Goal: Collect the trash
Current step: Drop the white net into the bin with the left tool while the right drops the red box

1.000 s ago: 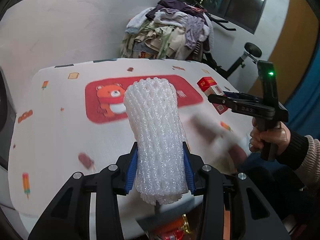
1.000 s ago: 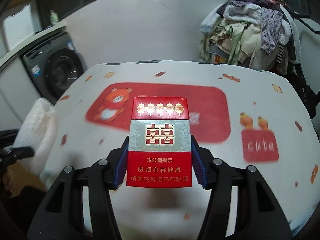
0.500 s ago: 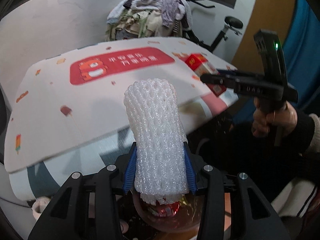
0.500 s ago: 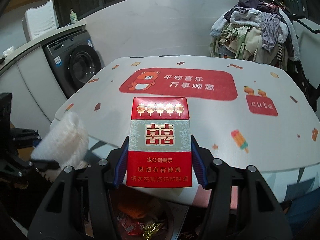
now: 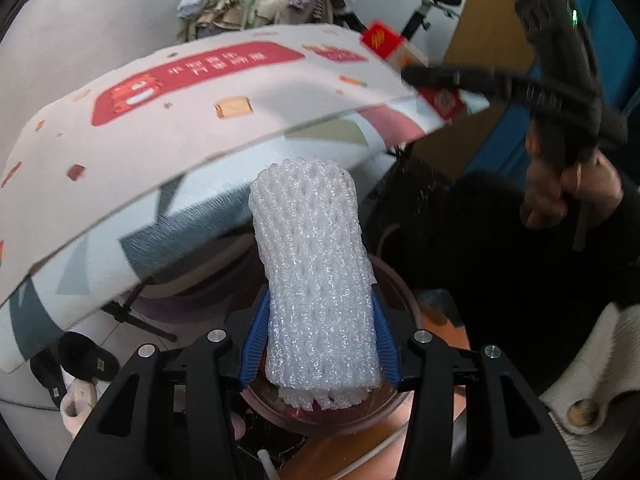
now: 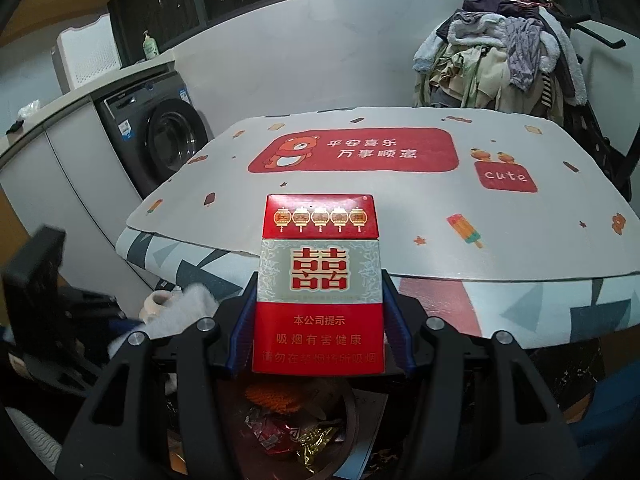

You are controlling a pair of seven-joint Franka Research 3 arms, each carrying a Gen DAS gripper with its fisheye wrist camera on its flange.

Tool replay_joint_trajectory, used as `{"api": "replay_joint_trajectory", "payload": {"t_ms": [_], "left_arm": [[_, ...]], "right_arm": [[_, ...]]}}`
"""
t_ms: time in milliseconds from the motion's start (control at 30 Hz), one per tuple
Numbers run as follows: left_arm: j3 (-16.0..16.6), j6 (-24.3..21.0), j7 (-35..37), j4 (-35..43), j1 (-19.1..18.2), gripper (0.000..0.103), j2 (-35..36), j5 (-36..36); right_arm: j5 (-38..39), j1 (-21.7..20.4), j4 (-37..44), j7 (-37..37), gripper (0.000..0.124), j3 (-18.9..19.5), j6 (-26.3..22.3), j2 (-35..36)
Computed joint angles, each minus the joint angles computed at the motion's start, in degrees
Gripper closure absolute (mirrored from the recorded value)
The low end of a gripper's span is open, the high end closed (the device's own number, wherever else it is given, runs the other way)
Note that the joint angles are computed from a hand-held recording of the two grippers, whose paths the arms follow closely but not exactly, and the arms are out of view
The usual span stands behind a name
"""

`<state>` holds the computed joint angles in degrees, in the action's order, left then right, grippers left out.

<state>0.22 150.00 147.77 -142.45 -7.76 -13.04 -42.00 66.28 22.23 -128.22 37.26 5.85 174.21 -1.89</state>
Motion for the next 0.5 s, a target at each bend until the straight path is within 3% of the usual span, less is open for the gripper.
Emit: {"api": "replay_joint_trajectory", "payload": {"t_ms": [67,133,233,400,500], "left_arm": [[-0.70,0.48,-0.92,-0.20,0.13,0.051,0.54,1.84],[-0.82,1.09,-1.01,-0.25,0.01,0.030,0.53,2.16],[-0.01,3.50,1.49,-1.01,-1.11,0.015,-0.50,-0.77],[1.06,9.27,-0.15,-2.67,-2.08,0.012,-2.16,-3.64],[2.71,15.08,-0.94,-4.13,-3.69,0.009,-3.82,-7.57]], "right_arm": [[1.87,0.01,-0.18,-1.38,0.067,-0.21,-0.22,-0.38],[3.41,-0.03,-0.38,-2.41,0.067,-0.44,-0.86,-0.63],[4.66,0.02,-0.73,-3.01,0.067,-0.49,-1.63,-0.92],[3.86,0.20,-1.07,-3.06,0.067,-0.20,-2.98,-0.85],[1.26,0.41,-1.44,-2.10,0.067,0.08,-4.34,-0.84]]}}
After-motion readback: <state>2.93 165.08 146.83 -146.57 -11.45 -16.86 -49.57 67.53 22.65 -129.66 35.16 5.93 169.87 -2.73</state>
